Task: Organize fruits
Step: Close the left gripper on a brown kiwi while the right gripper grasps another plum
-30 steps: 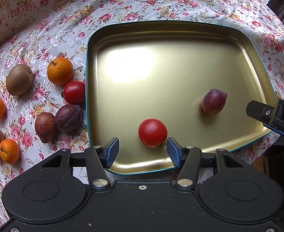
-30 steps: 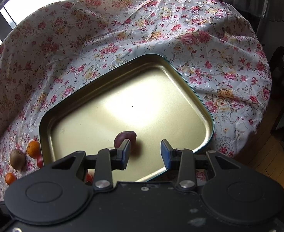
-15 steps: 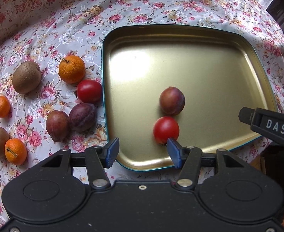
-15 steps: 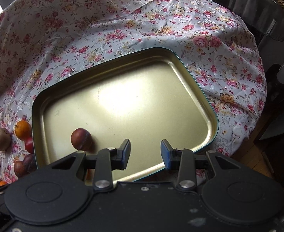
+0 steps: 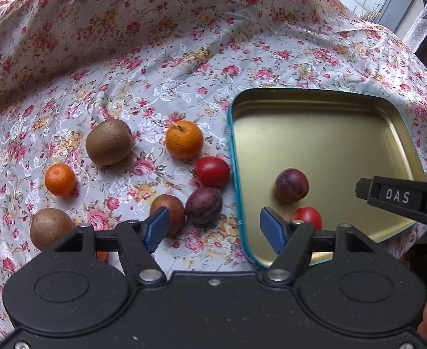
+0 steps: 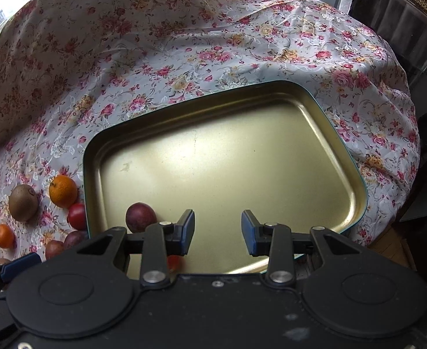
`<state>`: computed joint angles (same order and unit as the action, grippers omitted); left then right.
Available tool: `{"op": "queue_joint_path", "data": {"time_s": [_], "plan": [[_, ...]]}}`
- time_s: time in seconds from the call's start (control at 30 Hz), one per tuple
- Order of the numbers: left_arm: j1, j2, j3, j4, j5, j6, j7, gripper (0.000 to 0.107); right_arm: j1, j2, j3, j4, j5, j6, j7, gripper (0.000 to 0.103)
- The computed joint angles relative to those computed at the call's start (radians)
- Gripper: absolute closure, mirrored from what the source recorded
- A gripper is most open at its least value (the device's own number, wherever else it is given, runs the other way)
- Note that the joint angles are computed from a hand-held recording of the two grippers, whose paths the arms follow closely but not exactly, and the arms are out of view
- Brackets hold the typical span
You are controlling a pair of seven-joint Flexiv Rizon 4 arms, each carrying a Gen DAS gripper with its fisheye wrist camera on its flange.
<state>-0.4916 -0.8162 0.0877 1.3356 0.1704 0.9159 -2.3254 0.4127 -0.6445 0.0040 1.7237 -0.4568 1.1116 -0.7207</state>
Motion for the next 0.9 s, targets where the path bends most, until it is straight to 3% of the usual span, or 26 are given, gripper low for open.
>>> {"op": "queue_joint_path", "data": {"time_s": [0.23, 0.43, 0.67, 0.9], "plan": [[0.032, 0.054, 0.034, 0.101, 0.007, -0.008, -0.079, 0.035, 0.001, -0.036, 0.052, -0.07, 0.067, -0.009, -0.027, 0.065], [0.064, 0.111, 0.06, 0.2, 0.025, 0.021, -0.168, 0.036, 0.024, -0.086, 0.089, -0.178, 0.113, -0.106, -0.067, 0.065], [0.083, 0.151, 0.09, 0.255, 0.076, 0.002, -0.256, 0.036, 0.004, -0.123, 0.154, -0.229, 0.243, -0.042, -0.11, 0.065], [0.106, 0.173, 0.087, 0.283, 0.13, -0.008, -0.296, 0.037, 0.043, -0.148, 0.143, -0.265, 0.245, -0.035, -0.12, 0.065]]}}
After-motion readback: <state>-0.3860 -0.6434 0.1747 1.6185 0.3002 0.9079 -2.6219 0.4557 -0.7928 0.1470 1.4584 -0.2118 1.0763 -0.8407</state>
